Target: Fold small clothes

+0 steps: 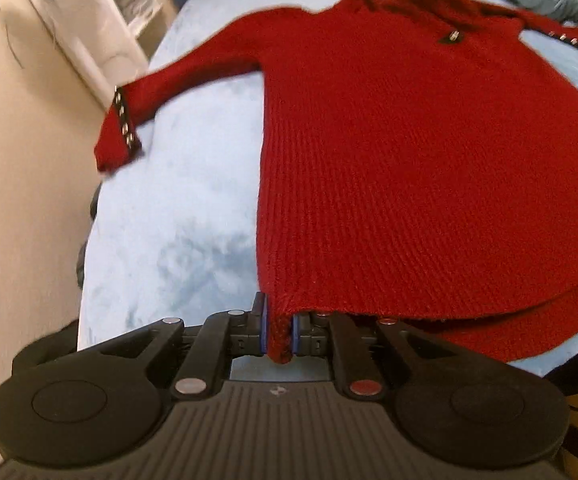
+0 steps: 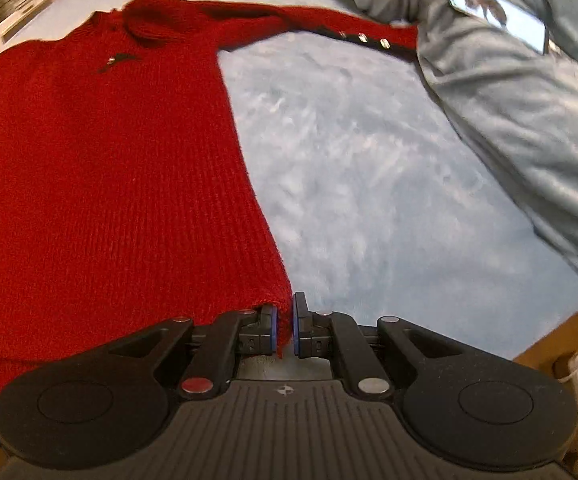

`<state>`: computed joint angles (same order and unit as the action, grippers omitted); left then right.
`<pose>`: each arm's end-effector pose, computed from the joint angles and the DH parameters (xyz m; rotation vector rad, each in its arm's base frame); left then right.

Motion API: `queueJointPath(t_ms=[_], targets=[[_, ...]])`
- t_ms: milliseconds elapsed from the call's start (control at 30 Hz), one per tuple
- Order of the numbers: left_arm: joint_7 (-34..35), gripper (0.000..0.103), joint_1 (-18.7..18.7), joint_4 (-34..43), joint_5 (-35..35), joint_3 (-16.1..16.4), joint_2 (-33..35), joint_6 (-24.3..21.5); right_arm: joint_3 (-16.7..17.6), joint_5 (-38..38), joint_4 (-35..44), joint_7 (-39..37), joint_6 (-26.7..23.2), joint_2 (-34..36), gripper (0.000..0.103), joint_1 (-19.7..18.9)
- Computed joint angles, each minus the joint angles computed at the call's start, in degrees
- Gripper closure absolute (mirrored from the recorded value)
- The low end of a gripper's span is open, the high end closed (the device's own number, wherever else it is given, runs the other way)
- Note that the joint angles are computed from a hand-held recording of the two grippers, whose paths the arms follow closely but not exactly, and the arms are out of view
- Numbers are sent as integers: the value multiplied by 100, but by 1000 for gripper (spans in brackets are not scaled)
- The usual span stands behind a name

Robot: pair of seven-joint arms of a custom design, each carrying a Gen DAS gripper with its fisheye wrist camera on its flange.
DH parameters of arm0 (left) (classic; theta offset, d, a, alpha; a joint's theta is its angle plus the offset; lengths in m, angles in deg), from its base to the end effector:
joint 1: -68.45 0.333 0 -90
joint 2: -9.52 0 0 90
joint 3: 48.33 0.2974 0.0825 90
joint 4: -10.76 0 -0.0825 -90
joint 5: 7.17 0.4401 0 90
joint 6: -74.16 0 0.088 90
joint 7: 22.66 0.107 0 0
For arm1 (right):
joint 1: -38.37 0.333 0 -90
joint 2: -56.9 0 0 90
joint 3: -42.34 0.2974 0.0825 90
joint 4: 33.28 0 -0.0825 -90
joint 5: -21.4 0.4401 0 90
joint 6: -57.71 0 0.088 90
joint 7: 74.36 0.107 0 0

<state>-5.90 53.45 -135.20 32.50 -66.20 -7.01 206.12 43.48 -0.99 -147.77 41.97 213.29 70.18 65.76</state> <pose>0.4159 -0.2447 0.3213 -2.0044 1.5657 -0.1186 0.5851 0.3332 0.3435 -2.2250 1.5500 -0.5174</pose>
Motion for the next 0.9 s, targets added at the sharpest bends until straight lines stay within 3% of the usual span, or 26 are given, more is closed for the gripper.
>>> queueJointPath(t_ms=[167,200,267,333,400,433,467,533,600,667,767,900], targets=[[121,90,-14,-264,-157,58,-250,180,5,-113,-94,-101,85,-131,97,-30],[236,85,-48,-280,-317,87,-255,145,41,-58,-55,-226,10,-72,97,-52],[326,74,-72,-413,-637,165,-262,212,243,485,200,-935,-728,101,95,-163],[272,29,-77,-720,-851,196,-600,289,218,503,381,-978,-1547,141,90,-78],[-95,6,-22,-1080,-816,54,-1177,139,198,581,159,-971,-1480,-108,80,-132],[-273,1,31,-1211,-739,-15,-1418,69,171,518,87,-811,-1388,-204,68,-137],[-429,0,124,-1332,-627,-42,-1656,40,145,415,80,-603,-1332,-256,59,-135],[-625,0,432,-1394,-312,-46,-1835,77,139,247,260,-262,-1272,-171,58,-124],[-683,0,926,-1086,107,-2,-1524,13,150,172,655,-128,-1273,104,58,-84],[-686,0,1443,-530,674,110,-864,-15,166,161,1109,-142,-1180,466,58,-1],[-359,0,1891,479,1398,470,376,-17,213,373,1768,-411,-1185,1000,58,153],[719,4,2057,1818,950,1172,1880,58,257,741,2496,-961,-1391,1571,58,355]])
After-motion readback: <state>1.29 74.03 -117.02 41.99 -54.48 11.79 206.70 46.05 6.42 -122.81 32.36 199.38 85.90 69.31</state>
